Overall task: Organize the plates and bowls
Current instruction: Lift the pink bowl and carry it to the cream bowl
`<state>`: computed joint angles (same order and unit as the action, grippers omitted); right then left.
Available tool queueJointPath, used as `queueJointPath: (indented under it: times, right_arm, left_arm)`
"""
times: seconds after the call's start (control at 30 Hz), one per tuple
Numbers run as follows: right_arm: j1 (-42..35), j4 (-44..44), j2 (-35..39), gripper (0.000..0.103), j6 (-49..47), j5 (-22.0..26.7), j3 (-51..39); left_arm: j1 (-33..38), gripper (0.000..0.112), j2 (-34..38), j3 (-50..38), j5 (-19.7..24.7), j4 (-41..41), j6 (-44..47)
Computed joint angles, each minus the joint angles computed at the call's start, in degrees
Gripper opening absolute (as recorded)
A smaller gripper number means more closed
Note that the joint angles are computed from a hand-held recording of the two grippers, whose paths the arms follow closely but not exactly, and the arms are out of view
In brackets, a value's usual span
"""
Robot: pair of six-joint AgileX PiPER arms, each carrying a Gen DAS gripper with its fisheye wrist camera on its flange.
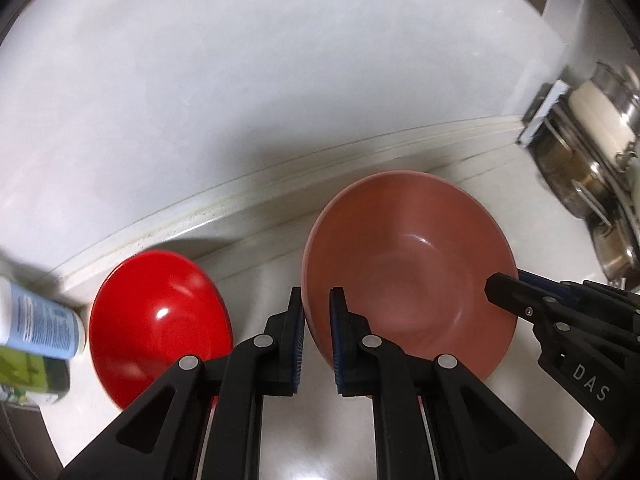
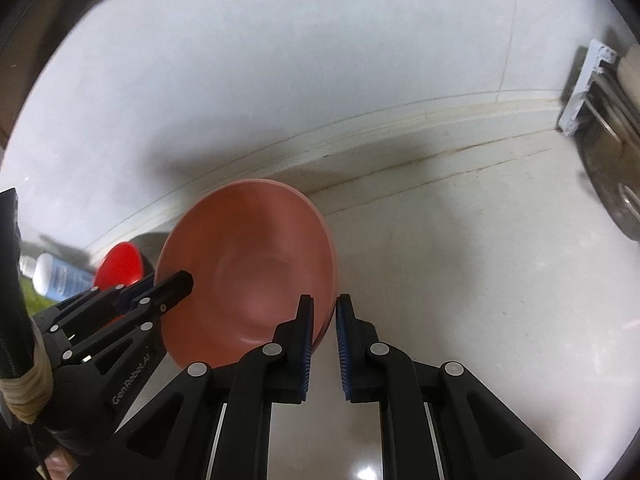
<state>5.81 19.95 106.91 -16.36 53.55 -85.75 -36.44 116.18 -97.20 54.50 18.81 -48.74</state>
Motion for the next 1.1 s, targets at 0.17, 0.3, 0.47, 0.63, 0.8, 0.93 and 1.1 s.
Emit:
queueJointPath:
  times: [0.17, 0.3, 0.47, 0.63, 0.8, 0.93, 1.1]
  right_arm:
    - [-1.26, 0.22, -5.28, 0.013, -1.85, -0.39, 4.29]
    - [-2.34, 0.83, -11.45, 0.013, -3.21, -0.56, 9.26]
    - [-6.88, 2.75, -20.41, 0.013, -7.17, 3.06, 14.96]
    - [-12.96, 6.37, -25.56, 0.013, -12.09, 5.31, 19.94]
    - [-18.28, 8.18, -30.12, 0.013, -15.89, 7.77, 23.77]
    - [-23.38, 8.56, -33.59, 0.013, -19.29, 10.08, 26.47]
    - [-29.63, 8.49, -37.83, 0.013, -23.59, 13.08, 28.93]
  left_arm:
    - [-4.5, 0.014, -5.56, 3.99, 1.13, 2.93, -3.9]
    - [-7.75, 0.014, -7.73, 4.31, 3.08, 3.76, -6.67]
    - [-13.47, 0.014, -11.49, 5.86, 5.67, 5.66, -11.38]
    - [-20.35, 0.014, -13.55, 6.18, 8.81, 9.82, -16.7]
    - [-25.37, 0.014, -12.22, 3.9, 11.14, 11.99, -19.57]
    - [-28.46, 0.014, -11.24, 2.74, 11.34, 11.82, -21.04]
    - [-31.75, 0.015, -10.42, 2.63, 10.15, 10.65, -23.25]
